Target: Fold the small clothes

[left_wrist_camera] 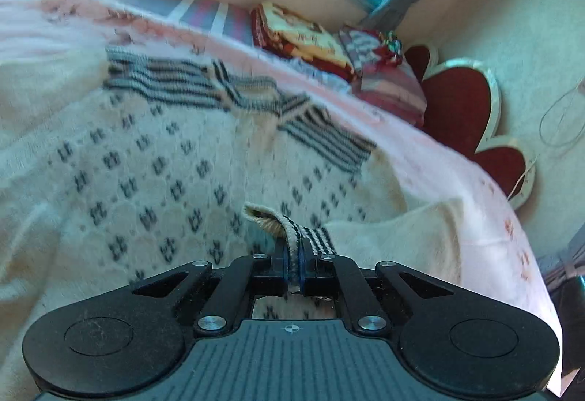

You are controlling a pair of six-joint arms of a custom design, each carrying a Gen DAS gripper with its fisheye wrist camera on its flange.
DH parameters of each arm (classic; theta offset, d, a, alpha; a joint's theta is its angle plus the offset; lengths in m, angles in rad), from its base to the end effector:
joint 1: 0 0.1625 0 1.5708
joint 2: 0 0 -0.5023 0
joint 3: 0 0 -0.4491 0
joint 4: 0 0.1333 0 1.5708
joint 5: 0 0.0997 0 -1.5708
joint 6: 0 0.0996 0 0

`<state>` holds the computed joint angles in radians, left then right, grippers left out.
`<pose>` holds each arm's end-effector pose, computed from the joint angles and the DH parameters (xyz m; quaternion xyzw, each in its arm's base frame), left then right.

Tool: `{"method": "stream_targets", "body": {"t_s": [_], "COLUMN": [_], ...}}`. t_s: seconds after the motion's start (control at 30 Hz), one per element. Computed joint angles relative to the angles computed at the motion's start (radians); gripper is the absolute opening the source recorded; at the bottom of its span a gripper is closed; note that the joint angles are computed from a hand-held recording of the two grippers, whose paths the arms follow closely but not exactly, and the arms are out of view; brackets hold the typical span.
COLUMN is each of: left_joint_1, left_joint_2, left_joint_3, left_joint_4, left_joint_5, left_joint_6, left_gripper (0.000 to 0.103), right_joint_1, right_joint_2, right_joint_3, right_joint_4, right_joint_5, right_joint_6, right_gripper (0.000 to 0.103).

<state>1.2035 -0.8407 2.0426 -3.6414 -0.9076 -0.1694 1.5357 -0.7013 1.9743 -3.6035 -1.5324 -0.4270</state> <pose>-0.0415 -0.6497 0.1433 -0.0516 0.8671 -0.4620 0.1793 0.1140 -0.6608 0.0538 0.1878 -0.9094 0.3649 0.0675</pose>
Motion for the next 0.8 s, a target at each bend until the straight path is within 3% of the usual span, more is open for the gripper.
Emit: {"method": "stream_targets", "body": {"t_s": [0.07, 0.13, 0.2, 0.27, 0.37, 0.5, 0.57, 0.6, 0.63, 0.8], "left_joint_1": [-0.015, -0.01, 0.016, 0.03, 0.036, 0.048, 0.056, 0.056, 0.059, 0.056], "left_joint_2": [-0.016, -0.051, -0.089, -0.1, -0.092, -0.086, -0.086, -0.088, -0.087, -0.064], "left_joint_3": [0.018, 0.041, 0.057, 0.061, 0.064, 0.076, 0.081, 0.089, 0.09, 0.087], "left_joint_4": [-0.08, -0.085, -0.025, -0.001, -0.024, -0.044, -0.029, -0.019, -0.009, -0.05], "left_joint_5": [0.071, 0.112, 0.095, 0.086, 0.084, 0.086, 0.078, 0.073, 0.066, 0.075], "left_joint_6": [0.062, 0.065, 0.002, -0.01, 0.009, -0.012, -0.03, -0.041, -0.047, -0.026], "left_gripper": [0.005, 0.005, 0.005, 0.005, 0.005, 0.005, 0.005, 0.005, 0.005, 0.005], "right_joint_1": [-0.007, -0.014, -0.03, -0.048, -0.066, -0.076, -0.081, -0.081, -0.076, -0.07], "right_joint_2": [-0.007, -0.011, -0.01, -0.007, 0.012, 0.036, 0.044, 0.048, 0.05, 0.043], "right_joint_3": [-0.005, -0.01, -0.02, -0.046, -0.095, -0.145, -0.168, -0.176, -0.18, -0.177], "right_joint_4": [0.026, 0.044, 0.066, 0.112, 0.165, 0.177, 0.193, 0.2, 0.194, 0.174], "right_joint_5": [0.01, 0.032, 0.078, 0.117, 0.155, 0.178, 0.187, 0.18, 0.152, 0.106], "right_joint_6": [0.027, 0.035, 0.073, 0.18, 0.294, 0.38, 0.405, 0.405, 0.402, 0.372], "right_gripper": [0.05, 0.052, 0.055, 0.056, 0.057, 0.054, 0.04, 0.014, 0.008, 0.007]}}
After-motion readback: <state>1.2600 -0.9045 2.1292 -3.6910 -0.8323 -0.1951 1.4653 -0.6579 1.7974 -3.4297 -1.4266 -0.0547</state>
